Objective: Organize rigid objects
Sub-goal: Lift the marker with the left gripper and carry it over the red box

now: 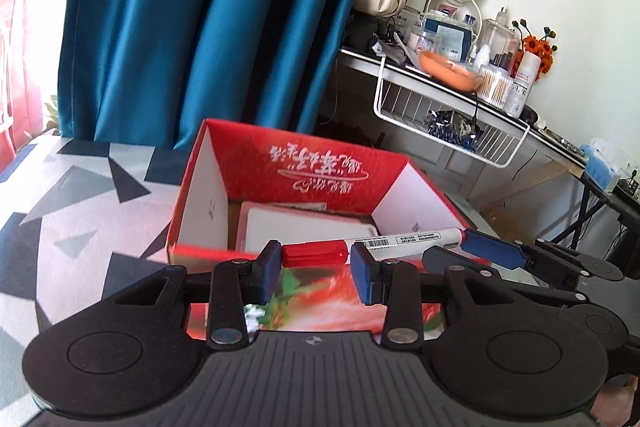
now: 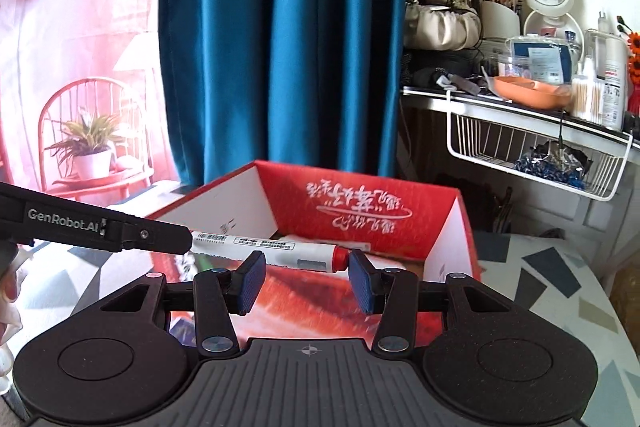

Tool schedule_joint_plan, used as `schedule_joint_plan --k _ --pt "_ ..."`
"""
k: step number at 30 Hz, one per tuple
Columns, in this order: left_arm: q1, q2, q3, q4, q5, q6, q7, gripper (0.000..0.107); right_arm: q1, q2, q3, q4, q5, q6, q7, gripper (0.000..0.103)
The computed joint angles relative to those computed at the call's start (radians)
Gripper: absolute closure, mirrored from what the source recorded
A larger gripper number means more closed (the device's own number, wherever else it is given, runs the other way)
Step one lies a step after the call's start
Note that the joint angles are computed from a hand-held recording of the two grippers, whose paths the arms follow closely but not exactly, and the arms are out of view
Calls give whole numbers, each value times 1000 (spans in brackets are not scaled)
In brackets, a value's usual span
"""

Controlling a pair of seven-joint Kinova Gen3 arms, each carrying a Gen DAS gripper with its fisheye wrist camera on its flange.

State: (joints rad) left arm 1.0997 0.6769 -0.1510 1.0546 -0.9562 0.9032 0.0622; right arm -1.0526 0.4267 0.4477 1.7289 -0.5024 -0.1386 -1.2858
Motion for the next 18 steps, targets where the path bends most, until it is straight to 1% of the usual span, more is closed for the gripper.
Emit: schedule_joint_plan --k 4,6,7,9,11,14,18 --pt "-40 23 12 -61 30 -1 -64 67 19 38 32 -83 9 64 -34 61" --pt "-87 36 40 -101 89 -8 -138 67 44 59 25 -125 31 96 -62 60" --pt "-113 39 54 -114 129 -15 -169 67 47 75 36 -149 39 116 -77 60" --pt "-139 49 53 -129 186 -30 -192 67 65 103 43 -197 58 166 -105 60" --pt "-156 61 50 -147 233 -34 -215 67 108 128 19 -252 78 225 -130 60" --pt "-167 73 41 -163 283 -34 -249 67 143 162 3 -317 108 306 -168 60" --pt "-173 88 37 -191 323 -7 -315 67 195 185 -44 -369 140 372 -210 60"
